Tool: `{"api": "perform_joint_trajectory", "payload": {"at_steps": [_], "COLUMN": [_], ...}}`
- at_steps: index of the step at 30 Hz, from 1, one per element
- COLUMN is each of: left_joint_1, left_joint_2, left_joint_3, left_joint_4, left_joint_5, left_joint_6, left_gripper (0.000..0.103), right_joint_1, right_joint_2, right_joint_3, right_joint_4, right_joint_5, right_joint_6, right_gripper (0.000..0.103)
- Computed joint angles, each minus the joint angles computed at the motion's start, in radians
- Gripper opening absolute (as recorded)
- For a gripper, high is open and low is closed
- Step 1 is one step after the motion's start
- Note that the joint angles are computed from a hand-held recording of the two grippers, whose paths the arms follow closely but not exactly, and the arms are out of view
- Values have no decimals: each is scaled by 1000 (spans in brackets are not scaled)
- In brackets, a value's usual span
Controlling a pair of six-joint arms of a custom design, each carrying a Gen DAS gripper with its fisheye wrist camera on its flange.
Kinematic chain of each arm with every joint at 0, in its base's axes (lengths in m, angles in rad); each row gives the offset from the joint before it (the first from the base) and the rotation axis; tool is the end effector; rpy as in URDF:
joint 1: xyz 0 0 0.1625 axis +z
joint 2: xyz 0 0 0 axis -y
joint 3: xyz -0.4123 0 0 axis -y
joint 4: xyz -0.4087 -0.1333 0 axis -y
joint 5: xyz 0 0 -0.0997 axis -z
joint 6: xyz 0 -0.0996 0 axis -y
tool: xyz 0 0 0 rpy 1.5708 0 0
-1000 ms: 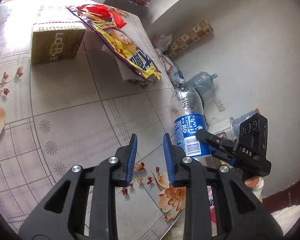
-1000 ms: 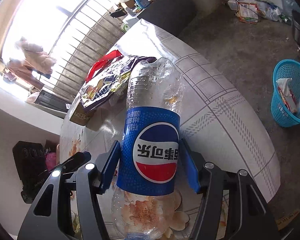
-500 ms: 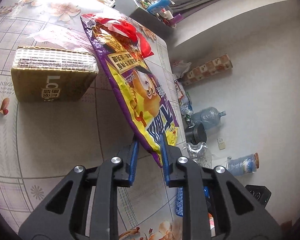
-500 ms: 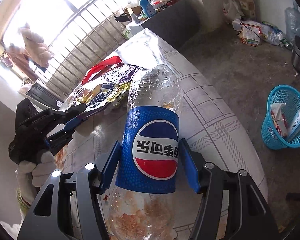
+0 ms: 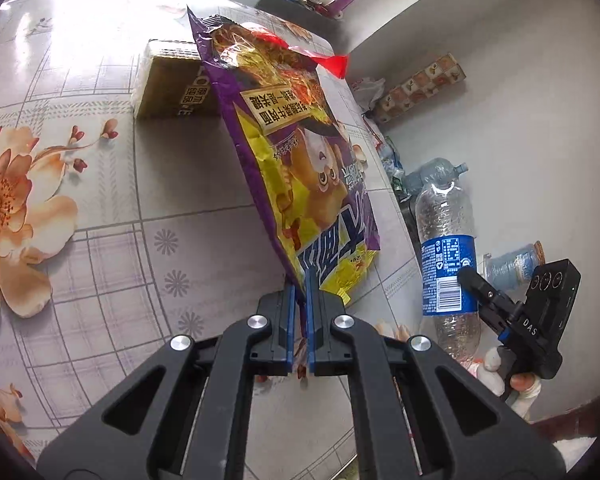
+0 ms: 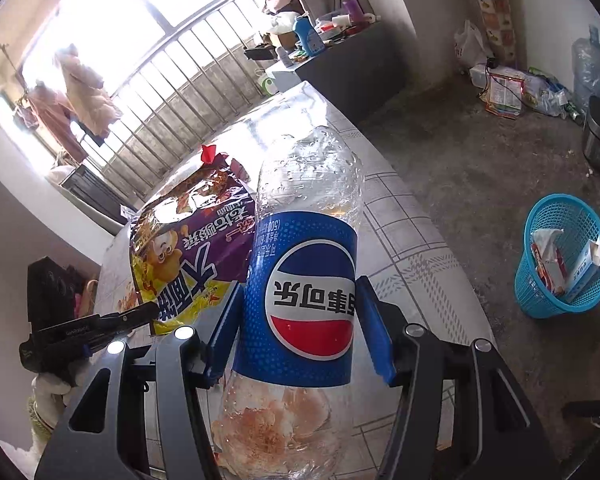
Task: Collect trash
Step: 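Grasp the purple-yellow snack bag with the left tool while the right tool holds the bottle, then lift the snack bag and bottle and carry both over the wastebasket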
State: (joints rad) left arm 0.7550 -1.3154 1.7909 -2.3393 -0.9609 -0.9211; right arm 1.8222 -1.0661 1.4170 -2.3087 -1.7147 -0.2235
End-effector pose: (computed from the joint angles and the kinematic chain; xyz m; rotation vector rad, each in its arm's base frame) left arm -0.2967 -0.5406 0.3250 -0.2785 2.8024 -0.9441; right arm 0.2926 -0.6607 0.3293 0.6532 -2.8759 0.5807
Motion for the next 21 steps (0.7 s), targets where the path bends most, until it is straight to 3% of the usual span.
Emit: {"api": "perform_joint_trajectory", "payload": {"at_steps": [6, 9, 13, 15, 21], "left_joint_1": [-44, -64, -73, -60, -24], "left_joint_2": [-97, -124, -152, -166, -190], "left_joint_3": [90, 117, 157, 185, 239], "left_joint_4": [127, 148, 64, -21, -166], "left_joint_5": [-96, -106, -93, -115, -123], "left_joint_6": [-61, -87, -85, -80, -97], "left_gripper": [3, 3, 4, 11, 15], "right_joint_1": [29, 47, 58, 57, 70], "right_joint_2": [0, 19, 48, 56, 52], "right_joint_3": [-2, -4, -8, -7, 6], "right_joint_4": [53, 114, 186, 201, 197], "right_joint_5": [70, 65, 18, 6, -9], "right_joint_6": [-95, -133, -147, -140, -141], "right_gripper": [55, 55, 55, 55, 56]}}
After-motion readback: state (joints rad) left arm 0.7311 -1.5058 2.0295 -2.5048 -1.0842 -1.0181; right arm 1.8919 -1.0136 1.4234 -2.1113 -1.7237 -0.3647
